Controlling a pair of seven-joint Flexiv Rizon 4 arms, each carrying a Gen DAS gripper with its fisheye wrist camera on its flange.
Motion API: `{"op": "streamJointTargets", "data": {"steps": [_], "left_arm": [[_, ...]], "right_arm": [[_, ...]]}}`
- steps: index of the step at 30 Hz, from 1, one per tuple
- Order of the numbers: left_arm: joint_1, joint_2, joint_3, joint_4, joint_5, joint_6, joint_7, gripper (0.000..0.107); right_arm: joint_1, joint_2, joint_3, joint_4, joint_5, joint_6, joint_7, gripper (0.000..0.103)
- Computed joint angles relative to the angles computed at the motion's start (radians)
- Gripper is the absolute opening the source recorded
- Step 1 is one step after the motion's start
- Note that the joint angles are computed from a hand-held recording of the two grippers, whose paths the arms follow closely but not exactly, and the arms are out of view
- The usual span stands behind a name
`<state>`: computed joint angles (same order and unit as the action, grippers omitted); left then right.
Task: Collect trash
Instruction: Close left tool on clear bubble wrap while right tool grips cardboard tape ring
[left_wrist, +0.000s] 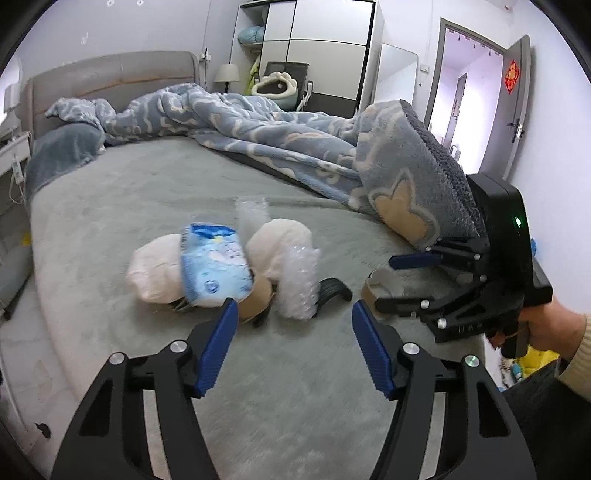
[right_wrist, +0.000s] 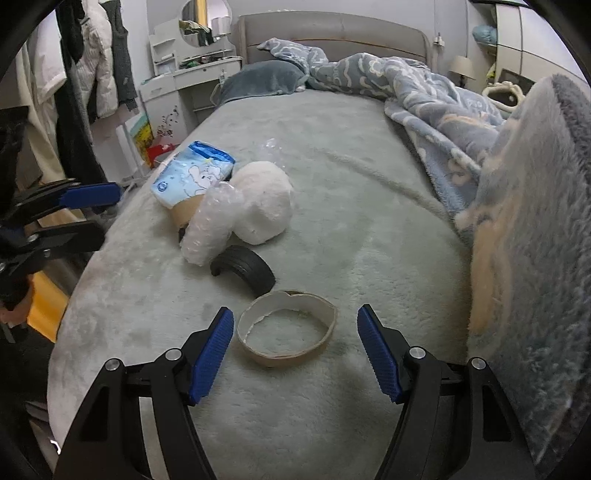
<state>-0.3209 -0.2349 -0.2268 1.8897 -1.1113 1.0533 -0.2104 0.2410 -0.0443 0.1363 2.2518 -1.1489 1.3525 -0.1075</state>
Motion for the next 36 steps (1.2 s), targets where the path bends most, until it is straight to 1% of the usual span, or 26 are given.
{"op": "streamJointTargets", "data": {"steps": [3, 7, 10, 12, 13, 16, 17, 18, 23, 27, 30, 32, 34, 36], "left_arm": [[-0.001, -0.024, -0.002, -0.028, 0.035, -0.011, -0.049, 0.064], [-0.007, -0.051, -0.010, -0.052, 0.099, 0.021, -0.104, 0.062], [-0.001, -0.073, -0.023, -0.069, 0.128, 0.029, -0.134, 0.062], [0.002, -0.083, -0.037, -0.075, 0.130, 0.039, -0.131, 0.062], [0.003, -0.089, -0.043, -0.081, 0.131, 0.045, -0.133, 0.062], [0.006, -0.097, -0.069, -0.088, 0.094, 0.072, -0.107, 0.062], [0.007, -0.099, -0.072, -0.092, 0.090, 0.072, -0.105, 0.062], [0.005, -0.105, -0.072, -0.100, 0.094, 0.069, -0.112, 0.062], [-0.002, -0.131, -0.071, -0.123, 0.150, 0.065, -0.163, 0.062], [-0.004, -0.145, -0.075, -0.127, 0.196, 0.080, -0.194, 0.062], [-0.005, -0.158, -0.072, -0.137, 0.244, 0.081, -0.237, 0.062], [-0.004, -0.173, -0.067, -0.155, 0.283, 0.074, -0.287, 0.058], [0.002, -0.185, -0.070, -0.171, 0.305, 0.068, -0.320, 0.052], [0.016, -0.186, -0.089, -0.170, 0.296, 0.067, -0.319, 0.048]], "right_arm": [[0.007, -0.013, 0.006, -0.009, 0.049, -0.004, -0.065, 0.072], [0.011, -0.025, -0.004, -0.015, 0.077, 0.027, -0.091, 0.072], [0.024, -0.031, 0.005, -0.024, 0.149, 0.016, -0.170, 0.072], [0.039, -0.034, 0.017, -0.033, 0.215, -0.019, -0.231, 0.072], [0.045, -0.036, 0.019, -0.036, 0.242, -0.031, -0.253, 0.069], [0.052, -0.037, 0.009, -0.030, 0.258, -0.026, -0.243, 0.064], [0.052, -0.038, 0.005, -0.027, 0.260, -0.014, -0.237, 0.061], [0.052, -0.038, 0.003, -0.026, 0.264, -0.012, -0.236, 0.060], [0.057, -0.035, 0.004, -0.033, 0.301, -0.004, -0.260, 0.056], [0.059, -0.026, 0.005, -0.030, 0.303, 0.003, -0.266, 0.056], [0.057, -0.022, 0.006, -0.026, 0.300, 0.009, -0.268, 0.056], [0.056, -0.021, 0.007, -0.025, 0.300, 0.010, -0.270, 0.056], [0.058, -0.020, 0.011, -0.024, 0.307, 0.010, -0.277, 0.056], [0.061, -0.020, 0.016, -0.025, 0.322, -0.002, -0.294, 0.056]]}}
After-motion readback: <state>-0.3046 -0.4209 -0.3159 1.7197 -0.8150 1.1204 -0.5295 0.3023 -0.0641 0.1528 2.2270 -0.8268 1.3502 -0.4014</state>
